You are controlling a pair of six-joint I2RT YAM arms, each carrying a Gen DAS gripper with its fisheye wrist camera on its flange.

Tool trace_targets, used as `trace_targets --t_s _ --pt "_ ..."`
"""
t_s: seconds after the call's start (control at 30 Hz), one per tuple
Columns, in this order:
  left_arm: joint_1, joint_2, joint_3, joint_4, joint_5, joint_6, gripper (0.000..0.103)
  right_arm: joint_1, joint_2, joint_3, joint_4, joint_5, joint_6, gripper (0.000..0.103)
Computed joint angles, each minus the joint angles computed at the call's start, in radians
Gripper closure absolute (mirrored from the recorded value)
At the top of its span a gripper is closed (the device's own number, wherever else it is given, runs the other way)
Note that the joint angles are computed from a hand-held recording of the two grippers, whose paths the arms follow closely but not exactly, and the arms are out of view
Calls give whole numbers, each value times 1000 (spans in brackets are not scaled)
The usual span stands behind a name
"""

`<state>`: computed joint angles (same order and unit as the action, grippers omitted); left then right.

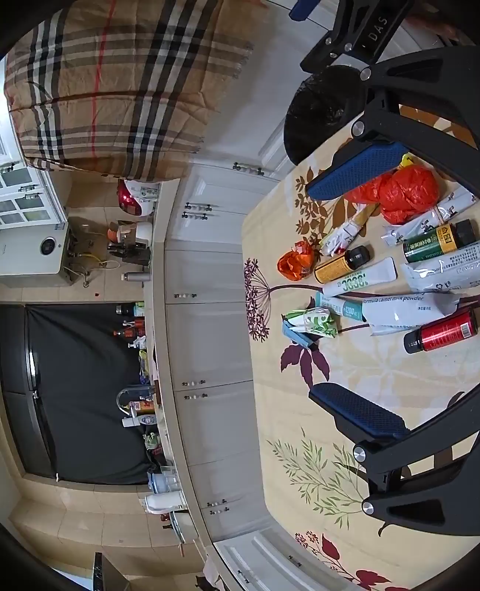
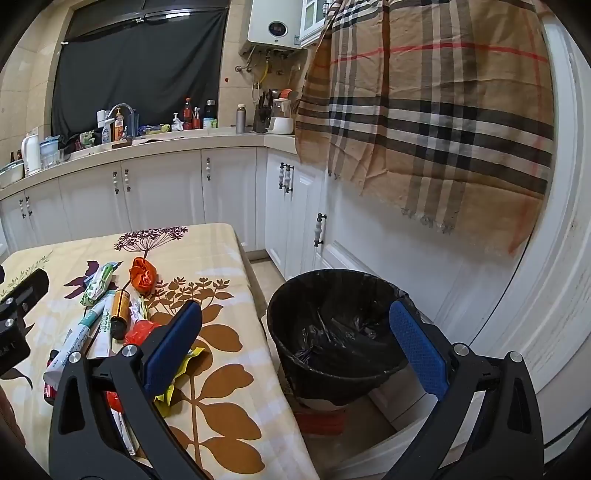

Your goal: Collect trash

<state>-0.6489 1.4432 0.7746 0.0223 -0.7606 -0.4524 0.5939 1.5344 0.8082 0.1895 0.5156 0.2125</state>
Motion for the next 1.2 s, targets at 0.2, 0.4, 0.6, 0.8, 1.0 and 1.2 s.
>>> trace_targets --t_s 0.2,0.4,0.6,0.8,1.0,1.2 --pt "9 -43 -37 29 31 5 7 -11 -13 -7 -4 -18 8 4" --pt "-11 -27 -4 -4 6 1 7 -33 -40 2 -27 -37 -11 4" --pt "-13 -24 -3 -9 7 -4 7 -7 -38 -7 -7 -6 -2 4" --pt "-14 -21 -2 -5 6 -6 7 -6 -34 -4 -7 -2 3 4" --pt "-15 -19 2 -8 0 -5 7 -12 -37 -10 -4 -12 1 4" --pt "-17 -21 10 -18 -5 -11 7 -12 -35 -10 0 -12 0 4"
